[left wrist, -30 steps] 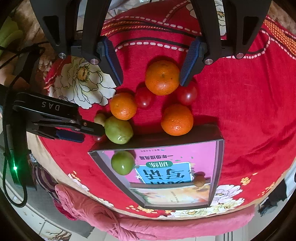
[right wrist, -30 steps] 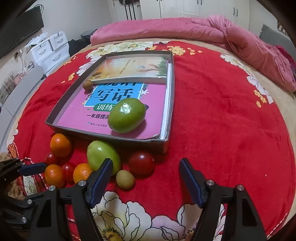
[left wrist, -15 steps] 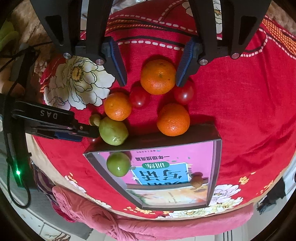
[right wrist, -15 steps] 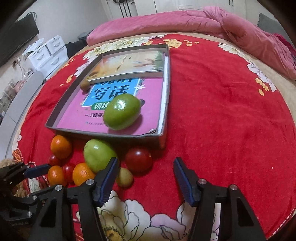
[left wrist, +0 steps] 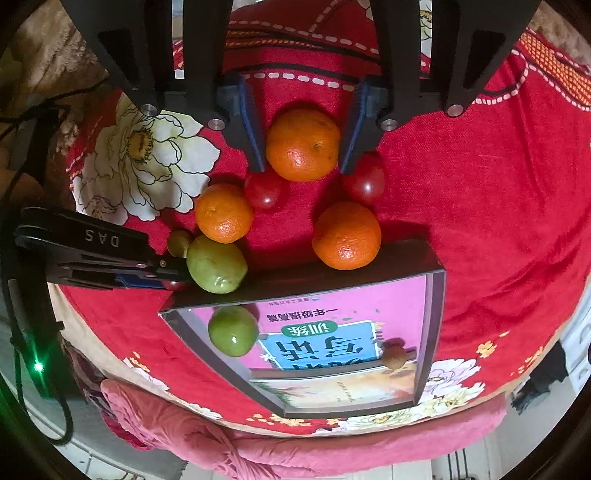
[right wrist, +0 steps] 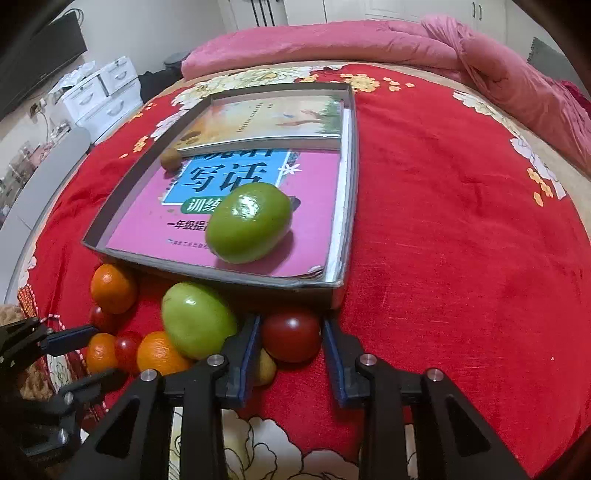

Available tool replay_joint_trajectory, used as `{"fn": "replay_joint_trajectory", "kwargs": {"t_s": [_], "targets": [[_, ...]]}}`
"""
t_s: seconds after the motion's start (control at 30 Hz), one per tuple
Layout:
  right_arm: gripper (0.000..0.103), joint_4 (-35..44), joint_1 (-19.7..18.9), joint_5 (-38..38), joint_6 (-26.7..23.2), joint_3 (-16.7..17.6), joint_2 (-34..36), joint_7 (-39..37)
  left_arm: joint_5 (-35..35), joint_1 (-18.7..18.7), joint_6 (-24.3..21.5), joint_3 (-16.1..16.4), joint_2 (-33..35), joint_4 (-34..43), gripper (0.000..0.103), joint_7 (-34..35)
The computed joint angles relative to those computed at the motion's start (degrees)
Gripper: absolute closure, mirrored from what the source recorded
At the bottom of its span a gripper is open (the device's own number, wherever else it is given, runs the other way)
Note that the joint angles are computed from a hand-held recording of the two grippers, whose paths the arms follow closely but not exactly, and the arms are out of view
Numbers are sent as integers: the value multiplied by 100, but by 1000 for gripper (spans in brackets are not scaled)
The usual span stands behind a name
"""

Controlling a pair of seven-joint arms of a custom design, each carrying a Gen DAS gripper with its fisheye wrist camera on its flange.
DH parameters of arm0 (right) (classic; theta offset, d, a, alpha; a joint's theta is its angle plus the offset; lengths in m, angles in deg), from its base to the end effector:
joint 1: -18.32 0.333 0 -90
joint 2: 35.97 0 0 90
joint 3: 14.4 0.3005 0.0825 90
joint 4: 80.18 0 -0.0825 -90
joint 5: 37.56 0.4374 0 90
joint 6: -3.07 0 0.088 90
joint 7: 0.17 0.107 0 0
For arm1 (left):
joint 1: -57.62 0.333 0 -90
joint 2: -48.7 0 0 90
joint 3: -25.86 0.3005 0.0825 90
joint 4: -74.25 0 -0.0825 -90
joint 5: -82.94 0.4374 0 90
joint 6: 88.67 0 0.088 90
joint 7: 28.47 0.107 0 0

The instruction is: Organize fruits

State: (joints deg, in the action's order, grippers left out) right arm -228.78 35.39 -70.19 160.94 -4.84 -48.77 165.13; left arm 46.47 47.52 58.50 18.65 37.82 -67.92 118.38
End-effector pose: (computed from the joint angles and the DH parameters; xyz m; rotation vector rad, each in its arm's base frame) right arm 0.4338 0.2394 0.3153 -1.5511 2.2311 -0.4251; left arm 0.4989 -0.1444 0.3353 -1.1172 2.7639 -0.7096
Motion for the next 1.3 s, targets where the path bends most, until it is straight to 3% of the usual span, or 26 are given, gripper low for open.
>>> {"fn": "replay_joint_trajectory", "kwargs": {"t_s": [0.4,0.77,1.3], "targets": [[70,-515,-125,266,406,68,-518,172,-299,56,-407,97,-57,116,61,117],[70,-273,-370,-972,-273,617,-838,840,-713,46,-524,173,-294,137,61,337],[70,-18,-159,-1712,-404,550,-850,1123,-963,13,-484,181,-316,372,61,233]]}}
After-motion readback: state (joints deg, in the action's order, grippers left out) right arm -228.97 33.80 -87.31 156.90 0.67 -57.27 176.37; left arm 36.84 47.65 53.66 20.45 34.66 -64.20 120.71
